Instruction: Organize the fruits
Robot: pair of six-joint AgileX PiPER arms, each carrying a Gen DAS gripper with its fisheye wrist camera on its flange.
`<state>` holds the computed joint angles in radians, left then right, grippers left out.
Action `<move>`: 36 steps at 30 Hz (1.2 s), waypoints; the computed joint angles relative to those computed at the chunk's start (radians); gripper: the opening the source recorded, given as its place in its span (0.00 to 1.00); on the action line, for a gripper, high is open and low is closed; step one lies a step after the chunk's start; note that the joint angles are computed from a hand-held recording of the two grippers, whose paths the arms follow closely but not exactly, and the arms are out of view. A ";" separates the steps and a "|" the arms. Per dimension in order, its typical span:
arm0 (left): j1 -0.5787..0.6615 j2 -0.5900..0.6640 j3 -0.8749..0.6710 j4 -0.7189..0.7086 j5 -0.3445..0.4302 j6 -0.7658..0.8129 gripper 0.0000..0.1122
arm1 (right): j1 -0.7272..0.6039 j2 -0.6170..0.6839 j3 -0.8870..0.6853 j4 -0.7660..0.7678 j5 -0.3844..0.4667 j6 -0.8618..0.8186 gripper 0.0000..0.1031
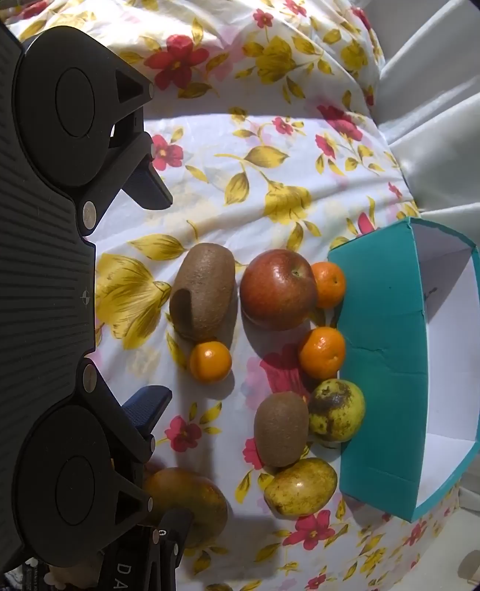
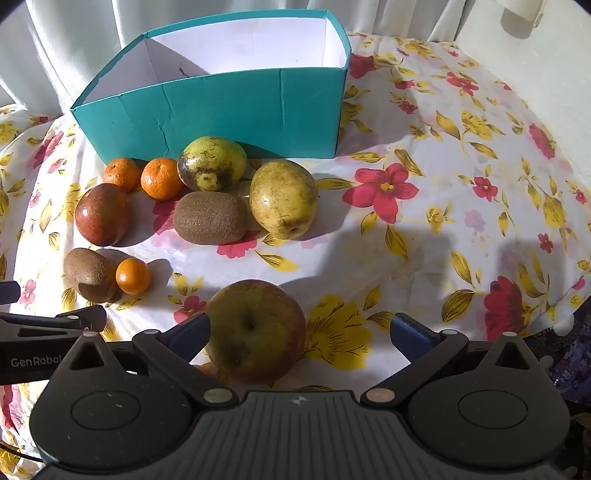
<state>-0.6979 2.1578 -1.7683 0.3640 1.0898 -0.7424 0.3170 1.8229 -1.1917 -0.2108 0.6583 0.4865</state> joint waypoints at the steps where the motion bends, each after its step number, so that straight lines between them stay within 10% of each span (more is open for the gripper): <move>1: -0.001 0.001 -0.002 0.004 0.004 -0.001 0.92 | 0.001 -0.001 0.000 -0.001 0.000 0.000 1.00; 36: -0.004 -0.004 0.002 -0.010 0.004 -0.008 0.92 | 0.010 -0.030 0.023 -0.005 -0.008 0.004 1.00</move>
<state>-0.7022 2.1543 -1.7663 0.3539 1.0935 -0.7505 0.3270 1.7934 -1.1691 -0.2158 0.6501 0.4908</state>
